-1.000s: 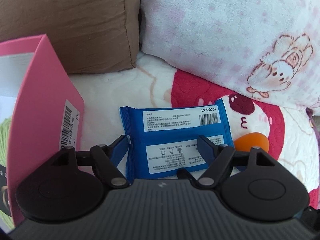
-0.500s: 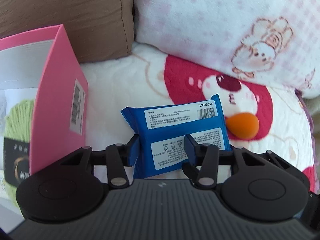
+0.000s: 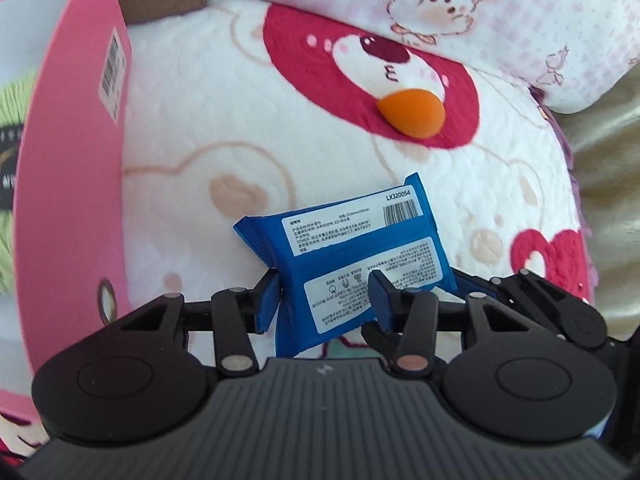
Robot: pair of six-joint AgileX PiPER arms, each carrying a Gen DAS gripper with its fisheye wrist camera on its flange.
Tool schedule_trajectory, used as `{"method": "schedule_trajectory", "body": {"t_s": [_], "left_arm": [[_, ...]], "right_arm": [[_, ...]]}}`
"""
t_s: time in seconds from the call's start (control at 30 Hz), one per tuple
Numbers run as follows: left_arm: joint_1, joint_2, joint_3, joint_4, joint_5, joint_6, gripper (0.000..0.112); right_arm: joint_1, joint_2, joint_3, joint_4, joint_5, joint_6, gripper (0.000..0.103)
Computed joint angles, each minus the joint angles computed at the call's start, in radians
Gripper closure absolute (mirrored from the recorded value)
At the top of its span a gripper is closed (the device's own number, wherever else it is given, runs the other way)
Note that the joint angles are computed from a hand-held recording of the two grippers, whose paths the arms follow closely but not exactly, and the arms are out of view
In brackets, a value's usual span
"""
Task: Organize objects
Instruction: 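Close the left tool on the blue wet-wipe pack's end and lift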
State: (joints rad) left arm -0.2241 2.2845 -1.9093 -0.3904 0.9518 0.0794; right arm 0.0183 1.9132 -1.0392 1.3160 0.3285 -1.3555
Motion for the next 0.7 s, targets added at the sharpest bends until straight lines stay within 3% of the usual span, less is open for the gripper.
{"method": "schedule_trajectory", "body": {"t_s": [0.07, 0.2, 0.3, 0.53, 0.63, 0.7], "left_arm": [[-0.007, -0.033, 0.061, -0.01, -0.037, 0.011, 0.066], [-0.025, -0.096, 0.146, -0.028, -0.098, 0.046, 0.066], [-0.049, -0.151, 0.209, -0.003, -0.157, 0.072, 0.067], [-0.057, -0.14, 0.213, 0.063, -0.142, 0.063, 0.08], [-0.081, -0.119, 0.232, 0.171, -0.206, 0.003, 0.083], [-0.071, -0.122, 0.263, 0.122, -0.245, 0.038, 0.084]], "right_arm": [[-0.015, -0.012, 0.02, 0.02, 0.028, 0.008, 0.035], [0.01, -0.036, 0.044, -0.055, -0.005, 0.076, 0.035], [0.003, -0.029, 0.044, -0.113, 0.033, 0.126, 0.035], [-0.03, -0.04, 0.096, 0.071, 0.03, -0.011, 0.032], [-0.048, -0.049, 0.107, 0.191, 0.03, -0.091, 0.032], [-0.051, -0.04, 0.095, 0.191, 0.032, -0.077, 0.032]]}}
